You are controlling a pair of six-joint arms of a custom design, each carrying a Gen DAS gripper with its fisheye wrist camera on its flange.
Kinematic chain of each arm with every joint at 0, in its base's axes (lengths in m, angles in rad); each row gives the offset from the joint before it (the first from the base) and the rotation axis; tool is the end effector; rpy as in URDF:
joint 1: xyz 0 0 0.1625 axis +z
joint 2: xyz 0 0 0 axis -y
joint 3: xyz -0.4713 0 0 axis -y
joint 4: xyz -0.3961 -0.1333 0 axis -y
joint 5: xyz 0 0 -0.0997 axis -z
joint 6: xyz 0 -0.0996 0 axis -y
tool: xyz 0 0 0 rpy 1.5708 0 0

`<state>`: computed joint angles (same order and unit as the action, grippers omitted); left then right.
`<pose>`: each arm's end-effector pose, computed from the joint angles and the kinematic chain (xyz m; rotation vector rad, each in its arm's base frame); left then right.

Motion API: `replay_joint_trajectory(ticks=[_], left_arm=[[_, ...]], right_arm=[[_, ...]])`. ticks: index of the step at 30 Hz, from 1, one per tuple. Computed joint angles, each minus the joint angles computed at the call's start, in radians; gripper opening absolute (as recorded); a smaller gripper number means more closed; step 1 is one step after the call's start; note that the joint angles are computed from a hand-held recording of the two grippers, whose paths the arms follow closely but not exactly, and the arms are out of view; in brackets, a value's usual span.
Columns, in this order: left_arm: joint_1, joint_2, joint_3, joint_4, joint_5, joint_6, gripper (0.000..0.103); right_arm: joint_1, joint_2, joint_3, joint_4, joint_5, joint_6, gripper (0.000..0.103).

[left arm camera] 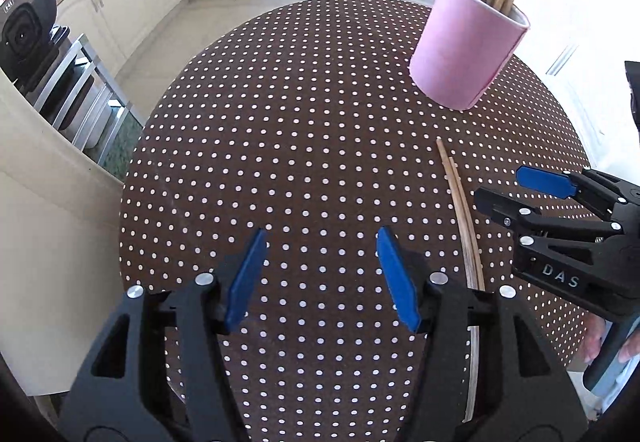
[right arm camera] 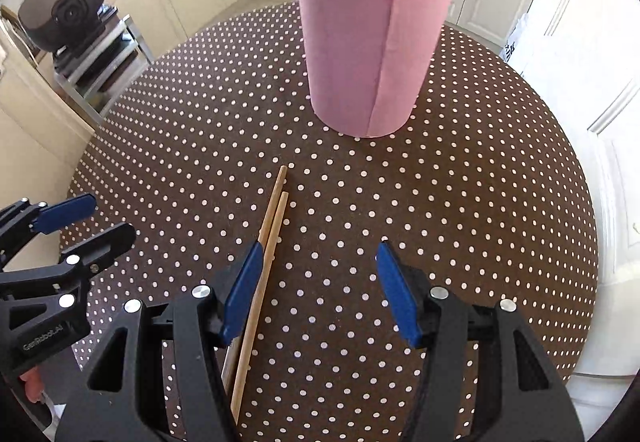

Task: Organize utensils
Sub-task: 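Withdraw both open grippers from the cup to the last chopsticks, then close the left gripper on one chopstick while the right gripper grasps another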

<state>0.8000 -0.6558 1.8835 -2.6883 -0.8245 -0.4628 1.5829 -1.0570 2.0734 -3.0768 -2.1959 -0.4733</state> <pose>-0.2724 -0.5688 -0.0068 0.4256 2.3990 -0.4420 0.0819 -0.5652 0.2118 0.3886 -2.3755 0.4063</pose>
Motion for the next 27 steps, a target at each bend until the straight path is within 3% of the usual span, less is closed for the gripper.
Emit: replay_joint_trajectory(ticks=[17,18,23,25,27], left_arm=[[0.033,-0.001,-0.021,0.012,-0.015,-0.002,0.062],[0.035,0.001,-0.025,0.016,-0.021,-0.004,0.062],[0.037,0.018,-0.046,0.027,-0.037,-0.01,0.062],[0.037,0.026,-0.057,0.029,-0.044,-0.01,0.062],[0.036,0.036,-0.068,0.027,-0.052,-0.01,0.062]], right_arm=[[0.033,0.13,-0.063,-0.085,-0.11,-0.07,0.054],[0.036,0.137,-0.066,-0.088,-0.119,-0.075,0.052],[0.037,0.142,-0.067,-0.065,-0.082,-0.089,0.019],[0.04,0.144,-0.069,-0.058,-0.082,-0.094,0.01],[0.039,0.145,-0.071,-0.051,-0.079,-0.088,0.008]])
